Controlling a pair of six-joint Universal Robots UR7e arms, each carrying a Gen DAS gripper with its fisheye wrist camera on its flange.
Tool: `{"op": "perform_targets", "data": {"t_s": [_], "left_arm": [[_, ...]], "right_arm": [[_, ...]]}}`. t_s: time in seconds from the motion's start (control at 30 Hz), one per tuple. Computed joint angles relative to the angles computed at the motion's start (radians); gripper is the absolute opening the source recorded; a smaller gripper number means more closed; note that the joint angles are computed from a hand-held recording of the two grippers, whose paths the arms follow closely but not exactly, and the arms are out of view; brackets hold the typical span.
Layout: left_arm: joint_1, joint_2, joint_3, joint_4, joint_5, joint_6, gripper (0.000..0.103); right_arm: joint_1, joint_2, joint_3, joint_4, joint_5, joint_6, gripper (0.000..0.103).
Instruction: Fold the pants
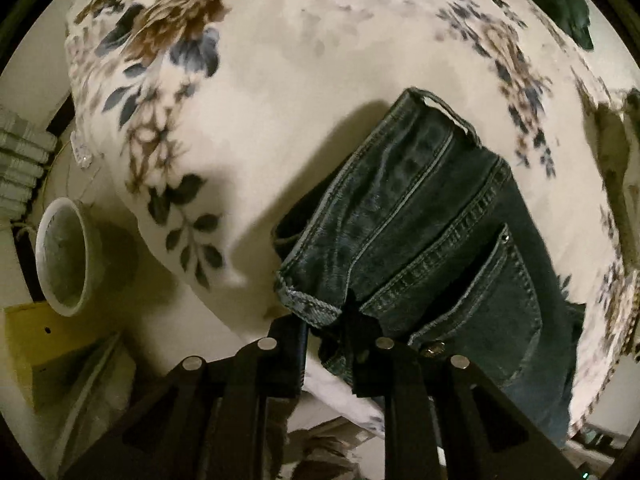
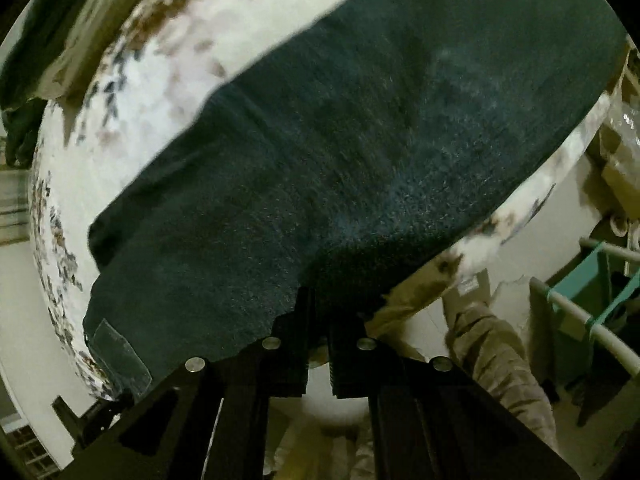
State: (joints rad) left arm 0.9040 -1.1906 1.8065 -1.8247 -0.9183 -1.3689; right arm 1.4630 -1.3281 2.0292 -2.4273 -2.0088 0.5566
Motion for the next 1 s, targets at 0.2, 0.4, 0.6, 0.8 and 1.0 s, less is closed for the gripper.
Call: {"op": "perform_targets", "data": {"t_s": [0.2, 0.4, 0.6, 0.8, 1.0], "left_arm": [[-0.030, 0.017, -0.087, 0.187, -0.055, -0.019, 0.034], [-0.078, 0.067, -0.157, 0.258, 0.022, 0.025, 0.077], [-0.014, 0.077, -0.156, 0.202, 0.029, -0.016, 0.077], [0.055, 0.063, -0.119, 0.125, -0.027, -0.032, 0.077], [0.063, 0.031, -0.068, 0.075, -0.041, -0.015, 0.077]], "right_arm": [[0.094, 0.049, -0.172, 0.300, -0.065, -0.083, 0.052], [0.192, 0.232, -0.439, 0.406, 0.091, -0.255, 0.052], [0.199, 0.587, -0.839, 0.545, 0.130, -0.324, 0.052], [0.199, 0.694, -0.975, 0.634, -0.008, -0.286, 0.016], [0.219, 0.598, -0.869, 0.453, -0.007, -0.338, 0.010]]}}
